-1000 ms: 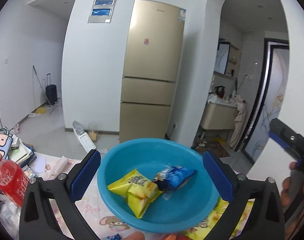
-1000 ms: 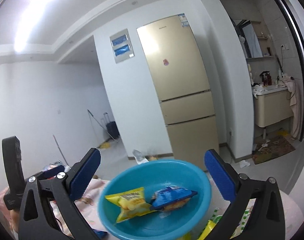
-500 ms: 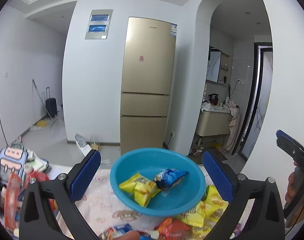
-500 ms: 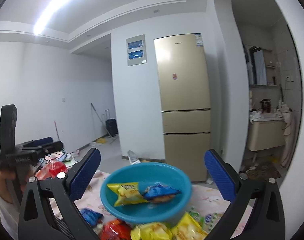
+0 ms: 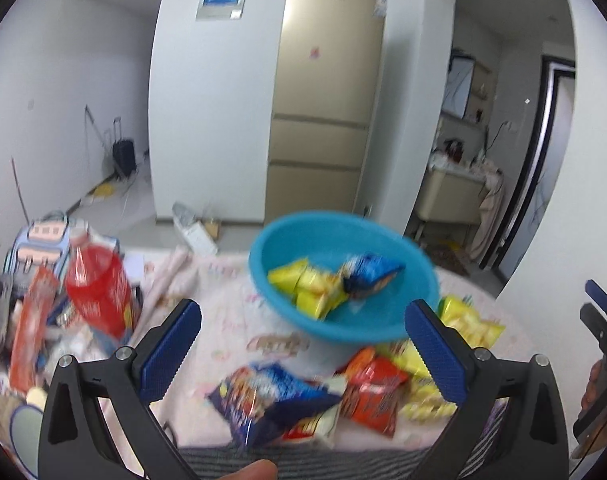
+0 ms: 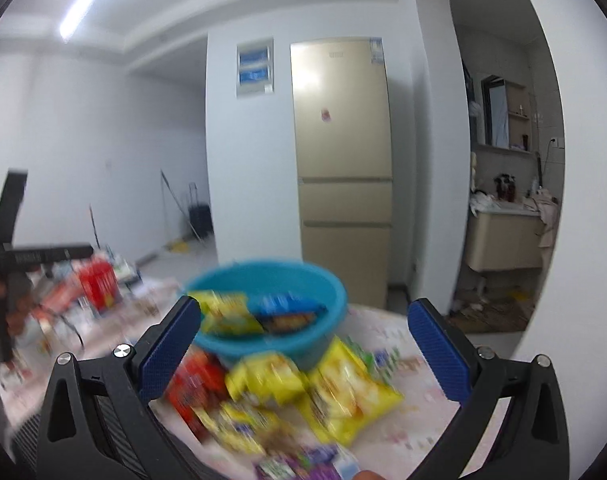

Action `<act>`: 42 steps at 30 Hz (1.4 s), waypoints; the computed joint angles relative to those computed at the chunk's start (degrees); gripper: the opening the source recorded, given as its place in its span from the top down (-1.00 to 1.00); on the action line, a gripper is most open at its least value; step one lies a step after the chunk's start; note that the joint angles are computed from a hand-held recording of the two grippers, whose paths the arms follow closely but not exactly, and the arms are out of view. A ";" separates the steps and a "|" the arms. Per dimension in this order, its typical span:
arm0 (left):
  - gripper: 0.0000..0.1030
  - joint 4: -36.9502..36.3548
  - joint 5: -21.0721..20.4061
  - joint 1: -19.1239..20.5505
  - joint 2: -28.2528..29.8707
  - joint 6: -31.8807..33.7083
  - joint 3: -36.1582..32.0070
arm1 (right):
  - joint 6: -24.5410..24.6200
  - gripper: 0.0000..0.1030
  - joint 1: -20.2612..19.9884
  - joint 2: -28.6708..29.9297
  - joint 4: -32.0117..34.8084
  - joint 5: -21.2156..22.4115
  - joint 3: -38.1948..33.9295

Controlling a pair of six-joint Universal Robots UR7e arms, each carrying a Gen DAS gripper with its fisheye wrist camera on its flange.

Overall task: Organize snacks
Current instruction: 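Withdraw both tools from the basin back toward the snack pile, then grasp a blue printed snack bag with the left tool while the right tool grasps a yellow chip bag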

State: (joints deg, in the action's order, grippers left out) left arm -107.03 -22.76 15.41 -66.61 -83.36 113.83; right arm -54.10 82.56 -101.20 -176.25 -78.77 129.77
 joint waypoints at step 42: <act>-0.52 -36.49 -6.83 11.85 6.75 8.14 15.03 | 8.18 -1.00 -7.90 17.30 15.47 -10.48 -14.73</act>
